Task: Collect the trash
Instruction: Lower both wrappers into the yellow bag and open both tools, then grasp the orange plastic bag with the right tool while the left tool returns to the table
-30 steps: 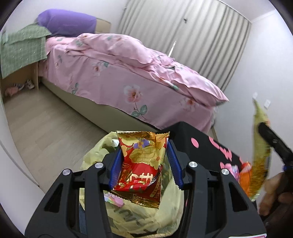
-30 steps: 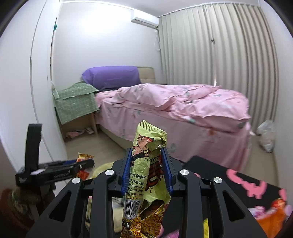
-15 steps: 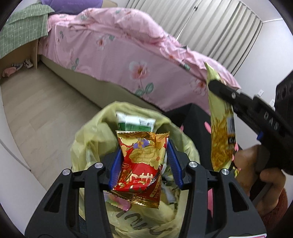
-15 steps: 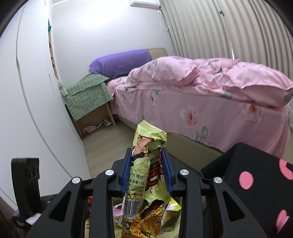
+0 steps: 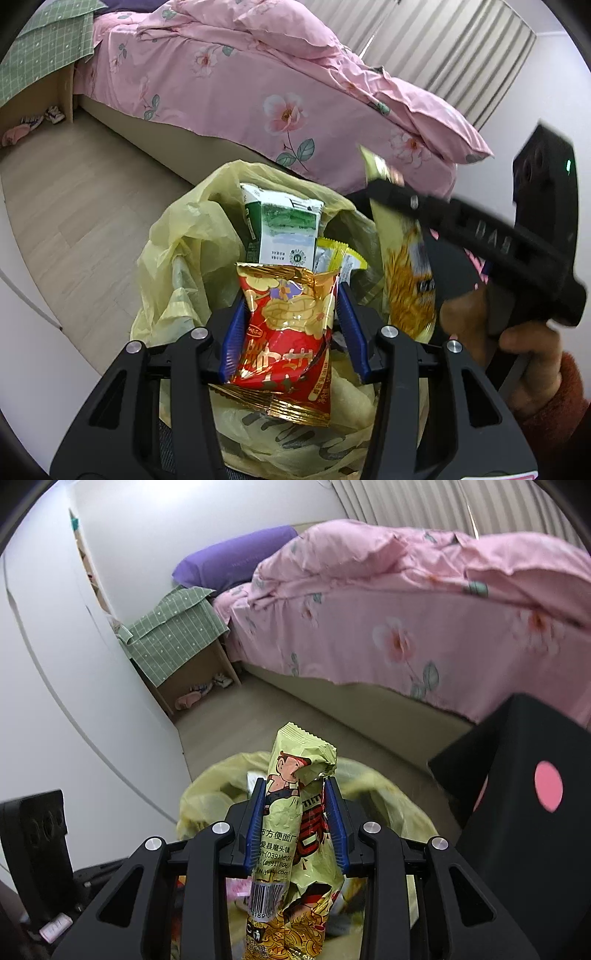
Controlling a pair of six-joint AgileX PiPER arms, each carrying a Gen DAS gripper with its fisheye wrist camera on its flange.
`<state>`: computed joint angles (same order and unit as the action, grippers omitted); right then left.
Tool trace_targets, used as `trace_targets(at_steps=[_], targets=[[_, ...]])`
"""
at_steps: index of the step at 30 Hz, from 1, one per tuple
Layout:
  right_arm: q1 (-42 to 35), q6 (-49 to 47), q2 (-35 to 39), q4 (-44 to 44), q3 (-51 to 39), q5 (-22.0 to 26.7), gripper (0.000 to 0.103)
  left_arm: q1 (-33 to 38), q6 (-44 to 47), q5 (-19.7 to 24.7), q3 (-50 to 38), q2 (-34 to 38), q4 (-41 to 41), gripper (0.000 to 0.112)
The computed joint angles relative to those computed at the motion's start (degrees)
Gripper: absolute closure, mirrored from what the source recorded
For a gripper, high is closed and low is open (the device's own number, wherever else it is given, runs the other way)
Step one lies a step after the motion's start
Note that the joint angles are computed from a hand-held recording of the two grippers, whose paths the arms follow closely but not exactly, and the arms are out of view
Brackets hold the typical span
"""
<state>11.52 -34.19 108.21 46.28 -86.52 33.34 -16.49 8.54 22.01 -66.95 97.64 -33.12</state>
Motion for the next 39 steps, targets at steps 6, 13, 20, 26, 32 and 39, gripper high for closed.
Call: trace_targets(at_steps=[6,13,20,26,32,39], targets=[[-1.17,-2.68,-1.41,4.94,2.05,-0.04,0.07,0.94,6.79,1.02,-0.3,-1.33,-8.11,0.064],[-3.79,-3.03,-4.88,7.55,3.93,2.49,0.049,1.41,3.42,-0.89,-1.31,-4.09,-7.03,0.044],[-10.2,-4.4,-15.32,5.2,12.62,1.19,0.048,-1.87,-9.65,-1.2,-3.96,-5.75,7.19,0.042],[-21.13,-12.58,-27.45,3.59,22.87,2.17,0.044,-8.72,-9.18,-0.29,-7.51,-4.61,9.04,0.042],[-38.19,-19.36,-37.35,0.38,30.04,9.13,0.044,-17.45,-0.92,3.36,-14.48,1.68,3.83,0.038],[-58.03,-30.88,-40.45,3.54,35.74,15.67,0.044,-27.91,-7.19,12.64,-28.49,13.27,16.14,0.032]])
